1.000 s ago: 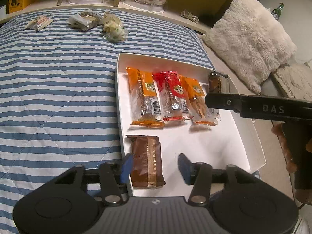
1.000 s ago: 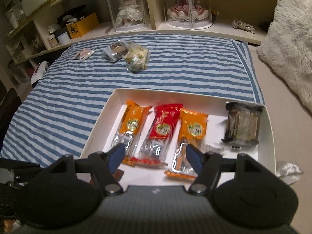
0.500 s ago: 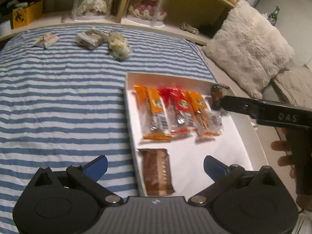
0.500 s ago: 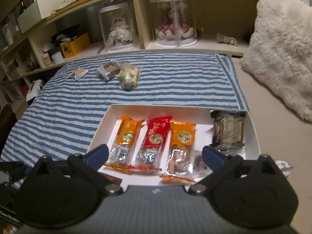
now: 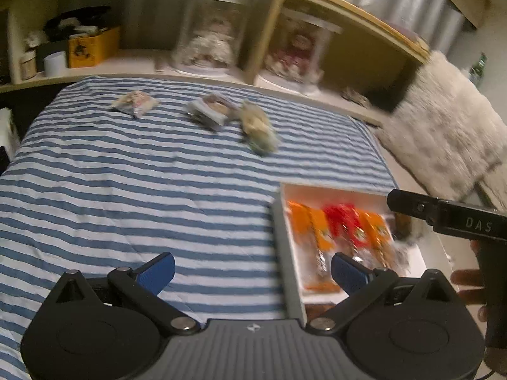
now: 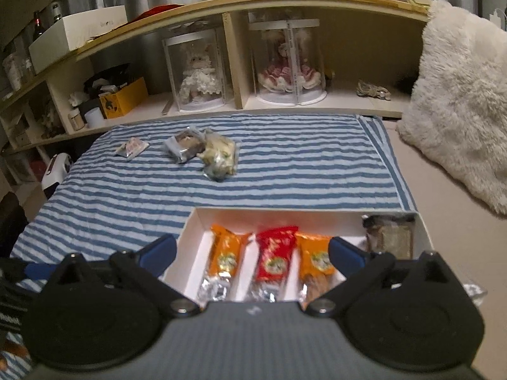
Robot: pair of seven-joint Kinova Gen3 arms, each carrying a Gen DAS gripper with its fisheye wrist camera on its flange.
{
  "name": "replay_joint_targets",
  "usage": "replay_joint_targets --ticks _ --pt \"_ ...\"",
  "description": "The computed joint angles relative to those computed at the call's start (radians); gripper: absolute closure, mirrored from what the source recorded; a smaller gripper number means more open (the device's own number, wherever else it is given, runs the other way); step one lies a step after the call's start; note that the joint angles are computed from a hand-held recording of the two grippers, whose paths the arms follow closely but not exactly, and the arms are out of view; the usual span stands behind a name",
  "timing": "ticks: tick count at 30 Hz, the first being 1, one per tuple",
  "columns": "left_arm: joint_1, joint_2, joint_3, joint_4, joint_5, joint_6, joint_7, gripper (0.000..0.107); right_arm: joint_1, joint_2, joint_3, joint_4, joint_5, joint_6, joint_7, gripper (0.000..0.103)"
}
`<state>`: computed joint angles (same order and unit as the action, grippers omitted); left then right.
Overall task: Organize snacks
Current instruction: 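Move both open grippers back toward the remaining bagged snacks on the bed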
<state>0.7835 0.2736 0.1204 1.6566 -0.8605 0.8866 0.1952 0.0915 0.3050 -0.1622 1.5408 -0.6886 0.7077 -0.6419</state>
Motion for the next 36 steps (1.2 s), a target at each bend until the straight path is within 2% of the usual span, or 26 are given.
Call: replay_joint_targets --ticks 8,13,17,20,24,27,28,30,32,33,36 --pt "-0.046 -0.021 -0.021 0.061 -0.05 -0.019 0.081 0.004 -0.107 0.084 -0.005 -0.098 0.079 -0.047 -0.195 0.0" --pt "-0.1 -0.005 -0.04 0.086 -0.081 -0.082 0.08 0.004 -0.123 0.173 -0.052 -0.179 0.08 -0.074 -0.287 0.0" --pt "-0.143 0.022 -0.07 0.085 -0.092 -0.161 0.067 0.004 -0.138 0.234 -0.084 -0.19 0.085 -0.164 -0.349 0.001" --pt "-0.17 0.037 -0.104 0.086 -0.099 -0.236 0.07 0.004 -0.131 0.29 -0.117 -0.216 0.089 -0.203 -0.388 0.007" --pt "-0.197 0.067 -0.158 0.06 -0.118 -0.331 0.076 0.004 -0.116 0.363 -0.166 -0.286 0.099 -0.193 -0.408 0.022" --pt "-0.223 0.1 -0.211 0.014 -0.056 -0.438 0.003 0.004 -0.111 0.405 -0.199 -0.328 0.105 -0.189 -0.397 0.029" --pt "-0.247 0.113 -0.207 -0.005 -0.034 -0.467 -0.029 0.004 -0.103 0.415 -0.215 -0.335 0.099 -0.186 -0.39 0.032" --pt "-0.318 0.148 -0.153 -0.068 0.018 -0.477 -0.11 0.004 -0.103 0.444 -0.227 -0.37 0.09 -0.163 -0.395 0.035" --pt "-0.41 0.185 -0.063 -0.125 0.05 -0.487 -0.192 0.004 -0.113 0.47 -0.218 -0.41 0.088 -0.129 -0.418 0.038" --pt "-0.455 0.207 -0.016 -0.153 0.066 -0.495 -0.232 0.004 -0.117 0.473 -0.211 -0.417 0.088 -0.12 -0.431 0.044" --pt "-0.563 0.283 0.123 -0.266 0.107 -0.446 -0.354 0.005 -0.108 0.504 -0.216 -0.462 0.078 -0.072 -0.442 0.047"
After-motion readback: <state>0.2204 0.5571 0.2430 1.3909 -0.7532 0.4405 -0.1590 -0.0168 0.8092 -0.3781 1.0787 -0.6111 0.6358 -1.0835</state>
